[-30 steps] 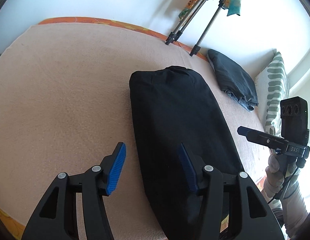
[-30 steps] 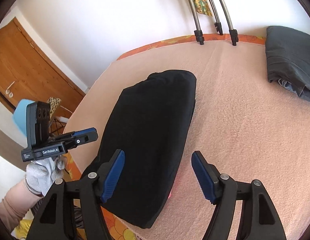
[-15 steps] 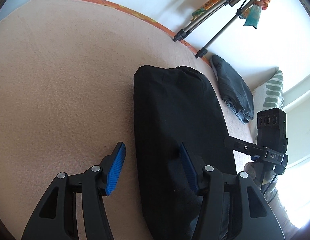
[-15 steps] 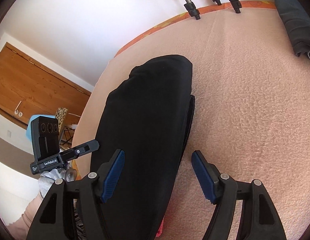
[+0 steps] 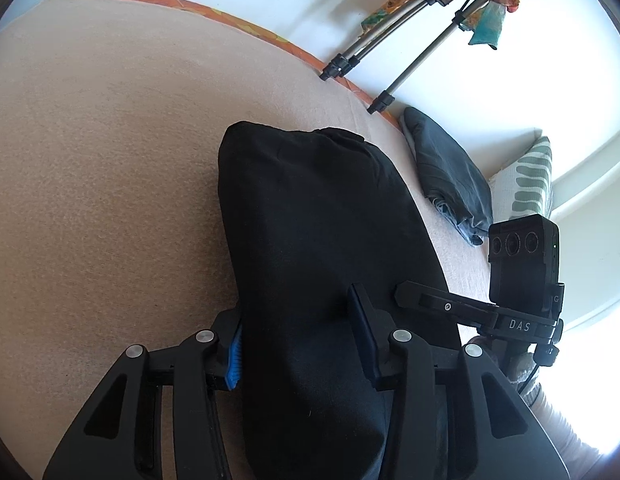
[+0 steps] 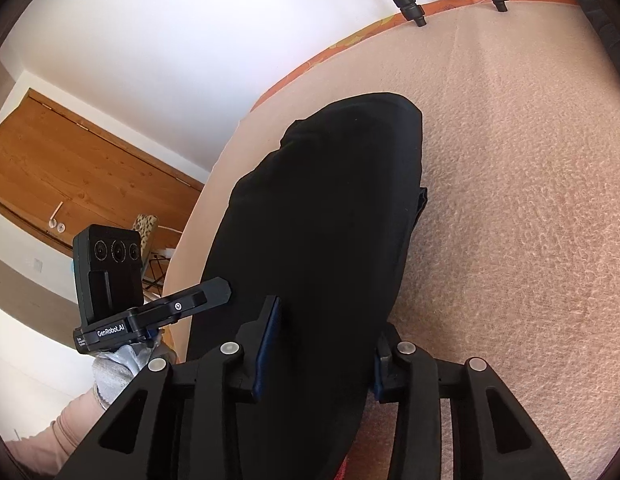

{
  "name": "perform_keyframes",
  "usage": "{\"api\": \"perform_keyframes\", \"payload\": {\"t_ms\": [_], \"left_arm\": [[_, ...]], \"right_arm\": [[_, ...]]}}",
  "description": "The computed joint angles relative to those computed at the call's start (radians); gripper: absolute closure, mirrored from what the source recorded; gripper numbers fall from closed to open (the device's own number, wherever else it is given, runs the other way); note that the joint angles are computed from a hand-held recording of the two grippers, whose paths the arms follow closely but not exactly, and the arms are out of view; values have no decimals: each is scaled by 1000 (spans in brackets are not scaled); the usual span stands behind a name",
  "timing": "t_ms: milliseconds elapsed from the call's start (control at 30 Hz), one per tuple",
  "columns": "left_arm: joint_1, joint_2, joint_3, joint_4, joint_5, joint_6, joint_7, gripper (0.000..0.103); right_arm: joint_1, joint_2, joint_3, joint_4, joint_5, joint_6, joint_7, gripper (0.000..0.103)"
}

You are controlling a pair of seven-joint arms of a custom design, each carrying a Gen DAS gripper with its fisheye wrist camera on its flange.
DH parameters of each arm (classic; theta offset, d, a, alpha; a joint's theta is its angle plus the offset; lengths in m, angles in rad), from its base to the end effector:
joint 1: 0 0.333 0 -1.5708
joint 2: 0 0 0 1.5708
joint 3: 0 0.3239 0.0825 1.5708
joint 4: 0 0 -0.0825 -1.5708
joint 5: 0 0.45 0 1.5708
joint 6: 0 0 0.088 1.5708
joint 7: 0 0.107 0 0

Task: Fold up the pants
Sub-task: 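Grasp the folded pants bundle with the left gripper while the right gripper grasps beside it, then lift the pants bundle with both grippers and carry it onto the jeans stack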

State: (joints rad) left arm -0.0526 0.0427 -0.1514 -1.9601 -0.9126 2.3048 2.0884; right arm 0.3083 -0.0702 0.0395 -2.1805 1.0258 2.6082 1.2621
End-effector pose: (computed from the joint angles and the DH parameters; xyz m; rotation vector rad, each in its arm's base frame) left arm 0.6418 -0.1483 0.4713 1.7245 -2.0801 1.1143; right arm 0.5807 0.1914 0.4407 -1.5339 1.7378 0.2520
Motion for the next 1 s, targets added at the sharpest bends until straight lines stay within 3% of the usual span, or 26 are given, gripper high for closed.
{"api": "perform_keyframes", "payload": {"t_ms": [133,333,567,1000], "left_arm": [[-7,-13,-3,-9,21,30,3,77],[-30,-57,-7,-36,39,90,63,90],[-53,-79,0,-45,16,119,111,93],[-94,-127,6,-11,-96,140,228,94]], "right_arm": [[6,-3,11,5,-63,25,55,77],[20,-10,18,18,-156,63,115,86],[39,-23,18,18,-247,104,194,90],[93,-174,-37,-70,-331,186,227,93]]}}
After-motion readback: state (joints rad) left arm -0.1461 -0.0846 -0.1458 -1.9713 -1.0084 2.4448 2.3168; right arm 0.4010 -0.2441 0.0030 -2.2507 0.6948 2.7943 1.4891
